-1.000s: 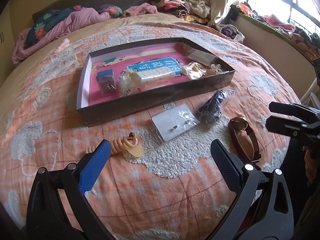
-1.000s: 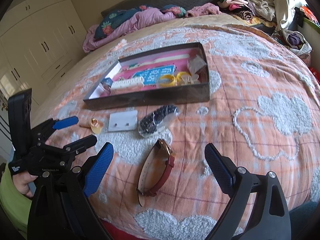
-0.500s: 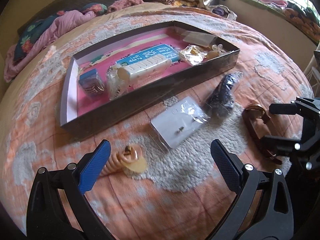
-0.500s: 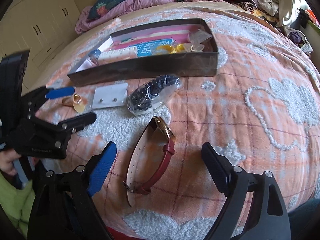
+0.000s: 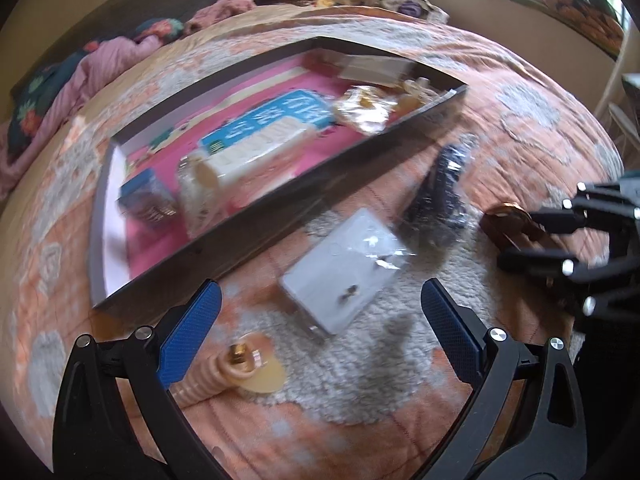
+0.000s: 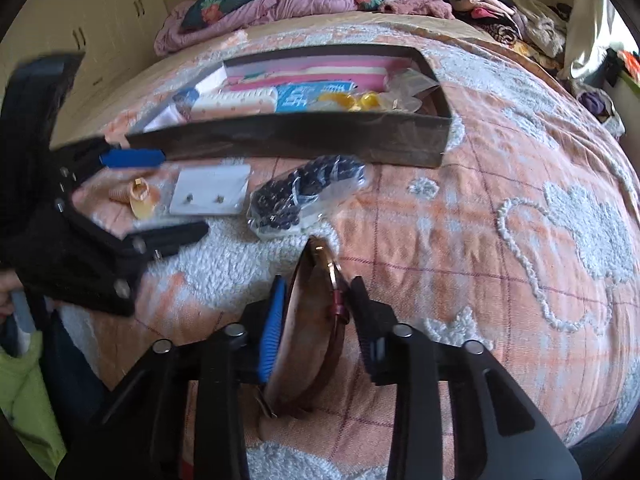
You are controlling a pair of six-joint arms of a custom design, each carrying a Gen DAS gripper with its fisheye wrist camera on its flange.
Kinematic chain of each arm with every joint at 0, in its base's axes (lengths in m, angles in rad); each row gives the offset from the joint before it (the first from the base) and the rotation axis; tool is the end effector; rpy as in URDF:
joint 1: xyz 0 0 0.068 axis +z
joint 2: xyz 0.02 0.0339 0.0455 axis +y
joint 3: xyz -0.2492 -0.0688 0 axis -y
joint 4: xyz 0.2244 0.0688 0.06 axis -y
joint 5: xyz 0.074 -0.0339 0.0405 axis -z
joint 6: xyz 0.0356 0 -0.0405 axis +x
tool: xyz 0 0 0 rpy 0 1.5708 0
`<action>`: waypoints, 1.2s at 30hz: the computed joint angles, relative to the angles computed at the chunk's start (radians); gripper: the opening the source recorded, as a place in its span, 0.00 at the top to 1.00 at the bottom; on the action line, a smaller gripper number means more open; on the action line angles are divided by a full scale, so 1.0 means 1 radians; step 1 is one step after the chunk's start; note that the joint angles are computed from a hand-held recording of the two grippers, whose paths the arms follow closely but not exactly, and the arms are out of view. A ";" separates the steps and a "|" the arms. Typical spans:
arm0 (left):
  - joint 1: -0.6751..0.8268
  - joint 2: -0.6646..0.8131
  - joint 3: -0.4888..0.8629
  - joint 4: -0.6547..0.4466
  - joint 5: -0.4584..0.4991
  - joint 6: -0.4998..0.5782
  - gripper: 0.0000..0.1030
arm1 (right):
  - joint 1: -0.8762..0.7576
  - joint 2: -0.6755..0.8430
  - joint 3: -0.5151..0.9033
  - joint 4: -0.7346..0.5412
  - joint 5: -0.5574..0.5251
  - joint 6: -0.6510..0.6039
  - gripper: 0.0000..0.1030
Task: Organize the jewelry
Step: 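Grasp the clear earring card packet with the left tool while the right tool grasps the red watch strap, then lower the earring packet into the box with the left tool while the right tool drops the strap there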
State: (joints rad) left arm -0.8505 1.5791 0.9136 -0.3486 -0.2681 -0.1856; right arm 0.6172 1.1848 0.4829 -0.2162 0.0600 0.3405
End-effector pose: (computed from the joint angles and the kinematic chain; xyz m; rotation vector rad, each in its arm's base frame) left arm 0.2003 -0.2139 0.1794 0.7333 2.4225 -0.0616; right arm 0.1666 0.1156 0.1583 -0.3217 2.4959 0.3254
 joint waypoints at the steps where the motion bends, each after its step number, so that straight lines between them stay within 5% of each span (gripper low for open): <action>1: -0.010 0.013 0.007 0.003 -0.004 0.010 0.09 | -0.015 -0.012 0.001 -0.002 -0.012 -0.002 0.73; 15: -0.029 0.090 0.044 0.052 0.009 0.085 0.40 | -0.135 -0.161 -0.015 -0.028 -0.089 -0.020 0.73; 36: -0.026 -0.218 -0.087 0.067 -0.050 -0.005 0.45 | -0.076 -0.263 0.024 -0.086 -0.037 -0.038 0.73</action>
State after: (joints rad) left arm -0.8762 1.3616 0.8265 -0.2817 -0.3177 -0.1910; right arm 0.5417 0.9215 0.5065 -0.3021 0.0226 0.3025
